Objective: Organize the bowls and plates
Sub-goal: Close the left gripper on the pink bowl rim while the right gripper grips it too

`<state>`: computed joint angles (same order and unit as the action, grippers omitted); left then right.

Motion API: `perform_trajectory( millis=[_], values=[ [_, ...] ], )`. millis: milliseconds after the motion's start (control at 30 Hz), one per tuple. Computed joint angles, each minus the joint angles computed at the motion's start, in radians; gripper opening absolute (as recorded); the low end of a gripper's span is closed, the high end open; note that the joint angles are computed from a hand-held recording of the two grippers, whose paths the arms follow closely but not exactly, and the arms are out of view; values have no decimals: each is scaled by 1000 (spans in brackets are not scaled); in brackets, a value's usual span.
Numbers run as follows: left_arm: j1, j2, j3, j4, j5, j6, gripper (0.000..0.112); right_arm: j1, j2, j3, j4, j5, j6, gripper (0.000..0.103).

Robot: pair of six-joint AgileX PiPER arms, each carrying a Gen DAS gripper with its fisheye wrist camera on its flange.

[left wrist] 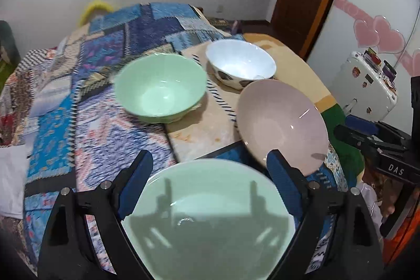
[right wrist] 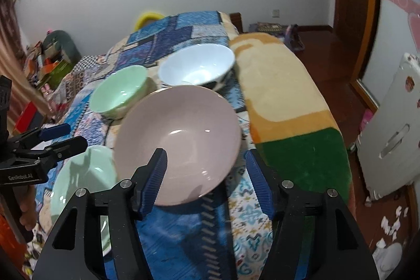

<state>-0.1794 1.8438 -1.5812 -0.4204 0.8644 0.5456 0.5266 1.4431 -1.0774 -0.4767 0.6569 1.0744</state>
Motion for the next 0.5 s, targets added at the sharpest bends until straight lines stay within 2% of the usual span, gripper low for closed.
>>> perform_trajectory(
  millis=[267,333,400,500],
  values=[
    [-77,191,-190,44,52,-88,86,-67,48,36,37,-71,-21,59],
    [-90,227,-227,59,66,-104,74,-88,59,44,68,-102,-49,53],
    [-101,262,-269,67,92,-115,66,-105,65,52,115,-126,-90,40],
    [-110,296,-304,62,119,-118,52,-126,68,68,194,-166,-153,29]
  ],
)
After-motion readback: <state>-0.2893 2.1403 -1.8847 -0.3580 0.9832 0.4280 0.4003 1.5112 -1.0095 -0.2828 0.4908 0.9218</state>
